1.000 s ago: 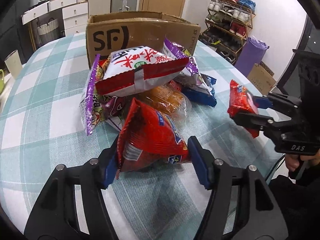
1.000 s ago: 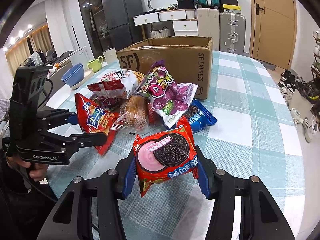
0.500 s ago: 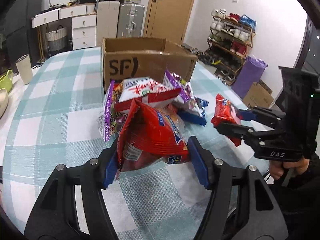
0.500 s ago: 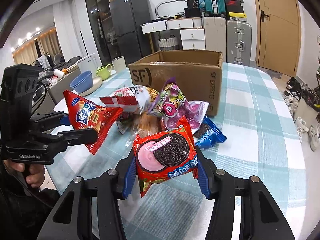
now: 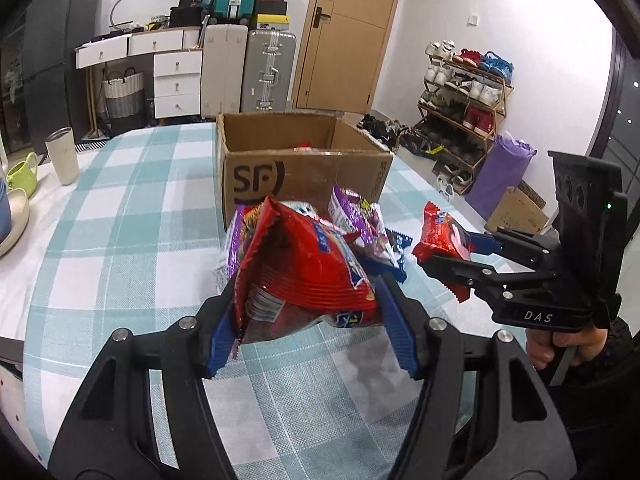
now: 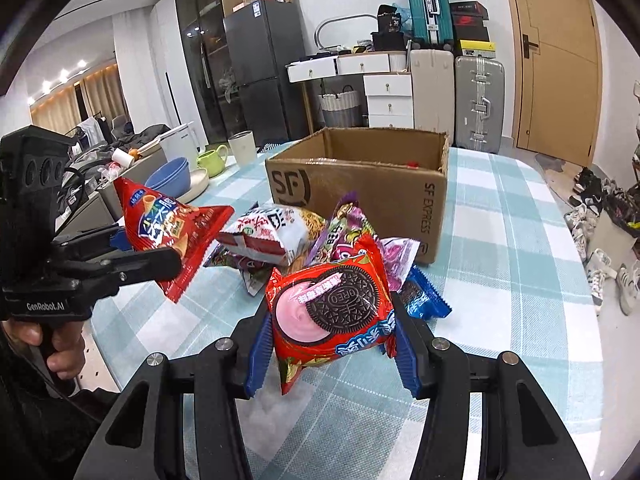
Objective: Organize snacks
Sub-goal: 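Lift the Oreo pack with the right gripper while the left gripper carries the red bag over the box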
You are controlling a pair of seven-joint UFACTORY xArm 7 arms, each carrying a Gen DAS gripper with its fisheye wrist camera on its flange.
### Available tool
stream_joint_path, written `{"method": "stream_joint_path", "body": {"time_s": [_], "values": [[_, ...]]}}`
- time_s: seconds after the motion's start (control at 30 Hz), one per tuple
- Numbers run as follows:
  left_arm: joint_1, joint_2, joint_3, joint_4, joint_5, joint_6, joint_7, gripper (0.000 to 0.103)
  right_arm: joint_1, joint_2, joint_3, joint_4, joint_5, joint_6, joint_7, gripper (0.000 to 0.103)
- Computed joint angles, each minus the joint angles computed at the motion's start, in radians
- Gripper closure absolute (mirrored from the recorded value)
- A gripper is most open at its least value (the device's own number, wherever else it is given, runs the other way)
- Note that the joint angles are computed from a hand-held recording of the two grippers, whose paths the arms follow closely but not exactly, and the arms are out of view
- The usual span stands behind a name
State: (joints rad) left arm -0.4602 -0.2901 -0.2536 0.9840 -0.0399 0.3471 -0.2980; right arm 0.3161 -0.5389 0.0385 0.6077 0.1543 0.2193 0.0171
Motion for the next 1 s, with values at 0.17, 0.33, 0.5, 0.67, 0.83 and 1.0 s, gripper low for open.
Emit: {"method": "stream_joint_path", "body": {"time_s": [0.17, 0.33, 0.5, 0.67, 0.83, 1.0], "values": [[0.023, 0.003, -0.010, 0.022, 0.033, 0.006, -0.026, 0.041, -0.013, -0.003, 0.003, 0.014, -0.011, -0.002, 0.005, 0.050], [0.044, 0.025, -0.015, 0.058, 0.068, 0.009, -0.054, 0.041, -0.017, 0.004, -0.003, 0.038, -0.012, -0.013, 0.005, 0.050], [0.056, 0.065, -0.008, 0.105, 0.093, 0.005, -0.062, 0.041, -0.029, 0.037, 0.007, 0.079, -0.018, -0.018, 0.013, 0.050], [0.065, 0.115, -0.003, 0.164, 0.121, 0.002, -0.072, 0.041, -0.048, 0.073, 0.015, 0.130, -0.032, -0.019, 0.020, 0.050], [0.065, 0.191, 0.007, 0.253, 0.143, 0.005, -0.066, 0.041, -0.069, 0.109, 0.019, 0.174, -0.044, -0.019, 0.031, 0.050], [0.055, 0.264, 0.021, 0.342, 0.167, 0.022, -0.065, 0.041, -0.087, 0.152, 0.024, 0.212, -0.054, -0.025, 0.042, 0.050]]}}
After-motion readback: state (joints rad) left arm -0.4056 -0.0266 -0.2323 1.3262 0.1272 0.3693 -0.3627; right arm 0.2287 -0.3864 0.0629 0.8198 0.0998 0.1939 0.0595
